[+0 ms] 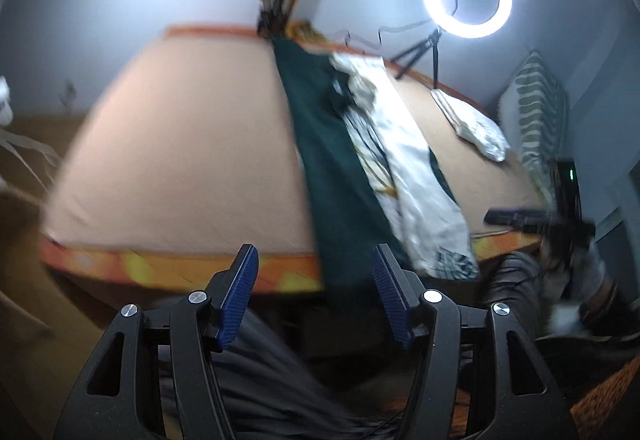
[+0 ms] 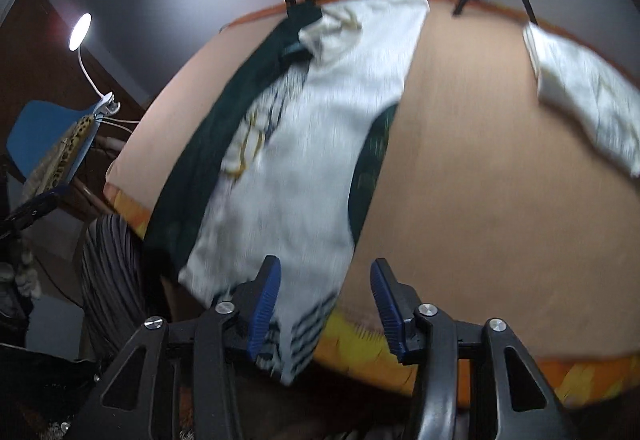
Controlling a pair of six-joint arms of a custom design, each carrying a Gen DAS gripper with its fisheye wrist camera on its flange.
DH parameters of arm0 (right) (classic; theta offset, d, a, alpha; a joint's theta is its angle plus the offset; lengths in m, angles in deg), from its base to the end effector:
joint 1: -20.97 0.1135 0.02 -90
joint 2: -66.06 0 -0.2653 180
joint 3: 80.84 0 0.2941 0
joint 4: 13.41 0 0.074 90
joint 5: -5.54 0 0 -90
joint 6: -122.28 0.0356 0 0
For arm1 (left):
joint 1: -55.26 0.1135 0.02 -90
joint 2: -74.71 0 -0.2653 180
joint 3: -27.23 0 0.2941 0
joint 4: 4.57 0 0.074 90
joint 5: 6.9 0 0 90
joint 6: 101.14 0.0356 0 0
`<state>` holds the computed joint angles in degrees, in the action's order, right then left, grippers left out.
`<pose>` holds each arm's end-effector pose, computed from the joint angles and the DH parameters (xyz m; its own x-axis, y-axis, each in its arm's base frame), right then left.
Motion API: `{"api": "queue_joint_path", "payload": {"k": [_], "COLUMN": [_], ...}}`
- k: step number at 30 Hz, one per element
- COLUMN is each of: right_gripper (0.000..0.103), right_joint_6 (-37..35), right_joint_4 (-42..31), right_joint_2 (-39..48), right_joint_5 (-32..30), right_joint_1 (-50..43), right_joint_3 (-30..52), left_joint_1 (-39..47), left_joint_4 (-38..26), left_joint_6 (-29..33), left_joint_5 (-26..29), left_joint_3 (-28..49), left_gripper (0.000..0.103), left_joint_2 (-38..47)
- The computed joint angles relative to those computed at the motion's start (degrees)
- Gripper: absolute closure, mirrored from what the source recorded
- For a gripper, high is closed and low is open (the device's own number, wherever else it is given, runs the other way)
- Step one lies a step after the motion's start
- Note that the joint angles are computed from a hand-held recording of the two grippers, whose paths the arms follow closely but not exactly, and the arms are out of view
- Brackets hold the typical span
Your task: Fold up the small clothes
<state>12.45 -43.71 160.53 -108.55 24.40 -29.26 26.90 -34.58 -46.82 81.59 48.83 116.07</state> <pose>0.2856 0.0317 0.0759 -0.8404 -0.3606 -0.4046 -0.4864 0.8312 0.2695 0.1487 -0.0792 0.1057 -0.8139 -0.2232 -0.5364 -0.0183 0.9326 -0.3604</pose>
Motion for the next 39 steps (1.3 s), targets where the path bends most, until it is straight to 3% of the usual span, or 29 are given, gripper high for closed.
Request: {"api": "queue_joint_path", "payload": {"k": [4,7,11,14,16,18,23,26,28,31,33,39], "right_gripper": [0.057,0.057,0.058,0.076,0.100,0.103,0.103,0.093,0.073,0.069,0.064,0.063], "right_joint_6": [-0.74,-0.16,1.85,2.19,2.06,1.58,0.45,-1.26,-2.96,-3.41,-2.57,1.42], "right_joint_4": [-1.03,-2.07,0.93,2.00,1.83,1.77,0.28,-2.31,-5.46,-8.27,-9.47,-8.60], "right_joint_2": [-4.03,-2.33,1.69,3.46,3.26,1.12,0.87,-1.98,-6.37,-10.09,-8.41,5.15], "right_joint_5": [-1.11,-3.34,-1.43,-1.23,-1.14,-0.29,2.42,2.29,-0.48,-2.59,-4.25,-7.05], "right_joint_1": [-2.24,-2.05,1.27,2.35,2.40,2.05,2.51,1.95,0.40,0.43,1.34,5.93], "right_joint_3": [-7.06,-8.34,-7.85,-7.07,-6.92,-8.05,-7.97,-8.14,-7.94,-4.88,-0.30,16.56], "left_joint_1": [-3.13,-5.01,-7.26,-7.31,-8.31,-9.97,-15.15,-18.52,-19.64,-21.17,-21.49,-23.09], "left_joint_4": [15.62,21.84,26.62,28.24,28.06,25.56,25.86,28.73,30.93,32.74,33.31,33.71], "left_joint_6": [-4.90,-5.93,-6.32,-6.71,-6.82,-7.25,-6.26,-4.11,-2.22,-0.08,1.40,3.66], "left_joint_5": [1.77,1.37,1.04,0.97,-0.73,-3.10,-8.44,-11.55,-12.77,-15.30,-15.52,-16.41], "left_joint_3": [0.14,1.89,3.24,3.05,3.01,2.75,4.26,7.67,9.80,12.98,14.98,18.38], "left_gripper": [0.045,0.045,0.045,0.045,0.045,0.045,0.045,0.045,0.045,0.045,0.045,0.045], "left_joint_2": [17.89,28.03,36.10,38.29,38.02,35.21,33.74,38.98,42.80,48.13,51.19,56.40]}}
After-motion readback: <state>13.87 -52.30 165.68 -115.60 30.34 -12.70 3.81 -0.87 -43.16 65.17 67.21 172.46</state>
